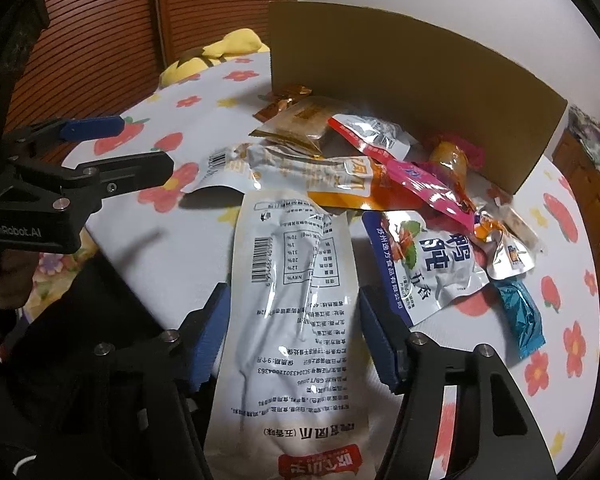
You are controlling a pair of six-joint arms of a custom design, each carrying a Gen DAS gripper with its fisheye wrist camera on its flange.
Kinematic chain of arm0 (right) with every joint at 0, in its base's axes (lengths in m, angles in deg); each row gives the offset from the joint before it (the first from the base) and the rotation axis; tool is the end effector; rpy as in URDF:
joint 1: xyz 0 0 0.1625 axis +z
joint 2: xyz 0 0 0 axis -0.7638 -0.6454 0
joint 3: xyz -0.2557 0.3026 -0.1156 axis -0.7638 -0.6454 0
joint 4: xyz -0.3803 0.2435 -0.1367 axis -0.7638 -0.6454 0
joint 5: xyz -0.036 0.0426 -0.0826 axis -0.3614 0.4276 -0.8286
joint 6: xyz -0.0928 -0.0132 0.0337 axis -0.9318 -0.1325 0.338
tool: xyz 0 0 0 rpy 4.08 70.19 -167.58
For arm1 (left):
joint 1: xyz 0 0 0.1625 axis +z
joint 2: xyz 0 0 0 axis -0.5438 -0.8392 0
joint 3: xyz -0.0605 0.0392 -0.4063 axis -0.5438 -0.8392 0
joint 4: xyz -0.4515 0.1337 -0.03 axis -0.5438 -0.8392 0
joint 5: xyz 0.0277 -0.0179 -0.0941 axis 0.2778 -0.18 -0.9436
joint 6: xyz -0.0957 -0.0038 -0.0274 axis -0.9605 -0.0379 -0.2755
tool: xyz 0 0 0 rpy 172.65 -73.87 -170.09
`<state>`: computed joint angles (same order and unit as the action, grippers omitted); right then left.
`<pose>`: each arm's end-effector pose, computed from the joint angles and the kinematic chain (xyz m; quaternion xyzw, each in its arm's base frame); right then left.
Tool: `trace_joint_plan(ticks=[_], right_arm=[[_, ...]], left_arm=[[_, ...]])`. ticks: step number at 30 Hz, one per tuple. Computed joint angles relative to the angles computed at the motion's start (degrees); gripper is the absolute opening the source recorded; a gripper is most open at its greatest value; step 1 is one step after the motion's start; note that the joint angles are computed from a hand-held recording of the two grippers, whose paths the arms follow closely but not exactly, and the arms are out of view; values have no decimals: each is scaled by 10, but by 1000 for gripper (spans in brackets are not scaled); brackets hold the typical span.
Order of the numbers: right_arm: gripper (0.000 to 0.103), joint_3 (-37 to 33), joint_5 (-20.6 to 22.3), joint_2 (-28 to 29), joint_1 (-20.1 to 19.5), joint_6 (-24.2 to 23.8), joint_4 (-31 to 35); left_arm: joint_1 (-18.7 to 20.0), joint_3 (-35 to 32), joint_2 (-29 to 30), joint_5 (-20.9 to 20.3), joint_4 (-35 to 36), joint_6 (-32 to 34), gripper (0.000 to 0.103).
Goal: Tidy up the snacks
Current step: 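Lower the right gripper onto the white sauce pouch and close it, then grasp the orange-labelled pouch with the left gripper while the right gripper holds the white pouch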
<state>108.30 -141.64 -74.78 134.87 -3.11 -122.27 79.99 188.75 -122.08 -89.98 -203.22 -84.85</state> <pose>0.0533 -0.6427 0.1351 0.4332 -0.8481 0.1639 0.2574 -0.2309 -0.5654 0.0093 0.1515 0.8505 -0.3846 0.3253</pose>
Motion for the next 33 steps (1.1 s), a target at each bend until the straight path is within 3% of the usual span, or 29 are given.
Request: trace_joint_plan(ticks=[3,11,17,22,30,33], right_arm=[[52,0,4,-2,-1,-2,3],[50,9,7,-13,-6,-10,-7],[50,15,31,-34,-11,-5,-11],[50,15,52,-50,-15,5,-10],[50,-3,72,-60,-19,23,-5],[50,-12,75,-59,-19,29,-5]], left_arm=[[1,-4,3,-2,1,9,102],[6,-32,21,-13,5,51,102],[14,-62,30,-53,20,98,100],[30,-90,27,-120,69,127,95],[48,-137,30,-172,156,144,83],[52,-149,31,-183,193,142,82]])
